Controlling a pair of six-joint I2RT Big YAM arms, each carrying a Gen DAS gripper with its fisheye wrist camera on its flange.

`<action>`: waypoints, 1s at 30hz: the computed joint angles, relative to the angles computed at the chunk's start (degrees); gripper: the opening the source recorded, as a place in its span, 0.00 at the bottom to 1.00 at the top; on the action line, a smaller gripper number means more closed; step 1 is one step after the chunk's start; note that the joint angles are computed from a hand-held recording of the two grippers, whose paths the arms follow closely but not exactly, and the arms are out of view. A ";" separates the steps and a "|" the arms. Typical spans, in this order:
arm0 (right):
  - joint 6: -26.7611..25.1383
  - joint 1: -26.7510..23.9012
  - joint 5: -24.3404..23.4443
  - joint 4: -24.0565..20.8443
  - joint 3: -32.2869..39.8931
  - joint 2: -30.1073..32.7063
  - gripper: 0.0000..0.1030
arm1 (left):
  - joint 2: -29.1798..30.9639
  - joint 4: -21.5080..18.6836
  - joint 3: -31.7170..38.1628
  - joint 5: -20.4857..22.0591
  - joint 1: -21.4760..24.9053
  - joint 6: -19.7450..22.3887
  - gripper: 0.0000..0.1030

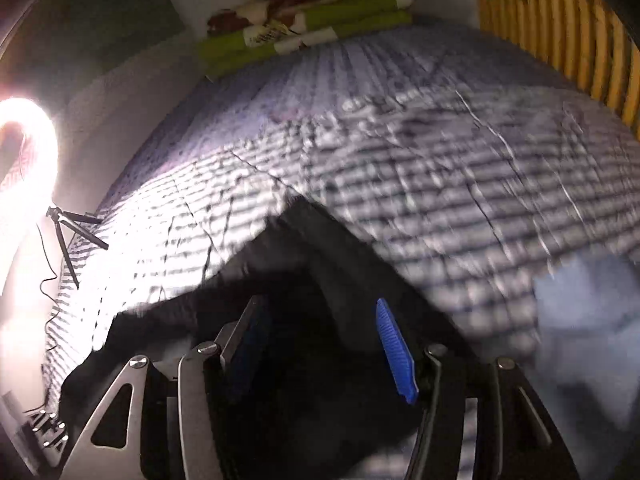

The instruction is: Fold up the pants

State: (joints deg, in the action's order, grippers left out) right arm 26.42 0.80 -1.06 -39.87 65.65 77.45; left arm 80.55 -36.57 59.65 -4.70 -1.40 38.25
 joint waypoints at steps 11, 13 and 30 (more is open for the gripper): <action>-2.94 2.41 -1.60 -4.12 14.04 6.83 0.42 | -0.46 2.62 -1.41 1.07 0.27 -1.15 0.03; -4.06 1.53 -1.57 -4.92 11.21 3.84 0.60 | -0.18 1.71 -0.82 2.37 0.84 -2.09 0.03; 0.41 9.77 -22.37 3.22 6.09 4.77 0.62 | -0.74 3.90 -2.14 0.36 0.08 -3.25 0.03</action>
